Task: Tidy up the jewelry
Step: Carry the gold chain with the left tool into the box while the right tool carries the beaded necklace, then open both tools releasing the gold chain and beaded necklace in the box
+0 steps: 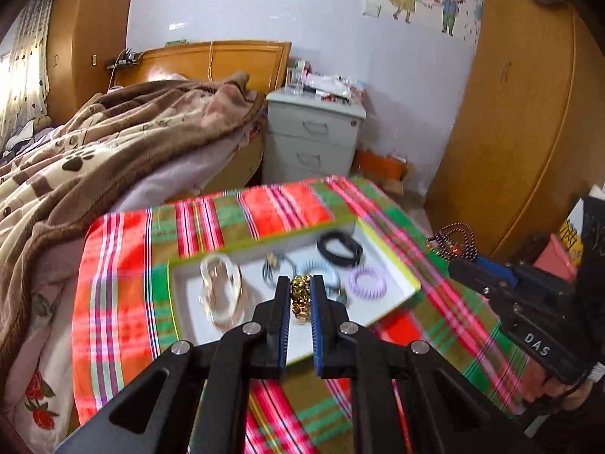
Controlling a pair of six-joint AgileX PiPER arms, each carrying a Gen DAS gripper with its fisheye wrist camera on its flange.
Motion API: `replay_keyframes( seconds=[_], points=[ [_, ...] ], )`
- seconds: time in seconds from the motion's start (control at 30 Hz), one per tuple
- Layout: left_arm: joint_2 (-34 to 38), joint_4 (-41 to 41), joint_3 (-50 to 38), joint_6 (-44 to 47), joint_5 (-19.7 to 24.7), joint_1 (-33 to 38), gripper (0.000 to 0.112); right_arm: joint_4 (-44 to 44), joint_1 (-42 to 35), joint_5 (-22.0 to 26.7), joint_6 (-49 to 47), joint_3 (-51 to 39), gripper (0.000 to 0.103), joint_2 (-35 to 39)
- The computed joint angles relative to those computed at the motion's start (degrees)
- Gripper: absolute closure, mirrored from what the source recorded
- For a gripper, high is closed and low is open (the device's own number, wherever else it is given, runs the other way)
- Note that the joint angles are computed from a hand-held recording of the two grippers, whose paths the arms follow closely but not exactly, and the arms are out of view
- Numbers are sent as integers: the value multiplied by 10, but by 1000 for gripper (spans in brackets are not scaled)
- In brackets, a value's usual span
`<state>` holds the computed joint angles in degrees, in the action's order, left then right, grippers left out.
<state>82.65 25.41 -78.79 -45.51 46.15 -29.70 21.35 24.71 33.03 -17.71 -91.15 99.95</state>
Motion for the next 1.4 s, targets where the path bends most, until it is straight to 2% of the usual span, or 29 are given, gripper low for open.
replay_keyframes(
  seconds=[0.23,0.37,0.43,0.57,0.63,0.77,1.07,1.17,1.2,1.27,1.4],
  points=[
    [41,-35,-29,29,-20,37,102,40,-18,73,-33,-121,87,95],
    [66,-52,-16,31,-42,42,102,20,-21,107,-17,-173,87,150],
    [83,-79,-12,45,-49,48,102,17,-22,119,-16,-187,87,168],
    [116,-61,-7,22,-47,41,102,2,-25,149,-7,-219,87,206],
    [127,-97,-3,45,-55,49,102,-15,-23,157,5,-226,87,216],
    [139,-94,3,38,-54,46,102,-37,-22,184,13,-250,87,239],
    [138,-90,16,19,-51,44,101,-66,-16,179,32,-243,82,234],
    [134,-84,19,11,-48,42,92,-77,-12,164,43,-226,80,221],
    [133,-84,19,10,-47,43,89,-77,-12,158,44,-219,79,216],
    [127,-78,22,1,-44,41,87,-73,-12,144,46,-200,64,202],
    [114,-56,28,-24,-33,29,80,-78,-10,127,52,-176,61,180]
  ],
)
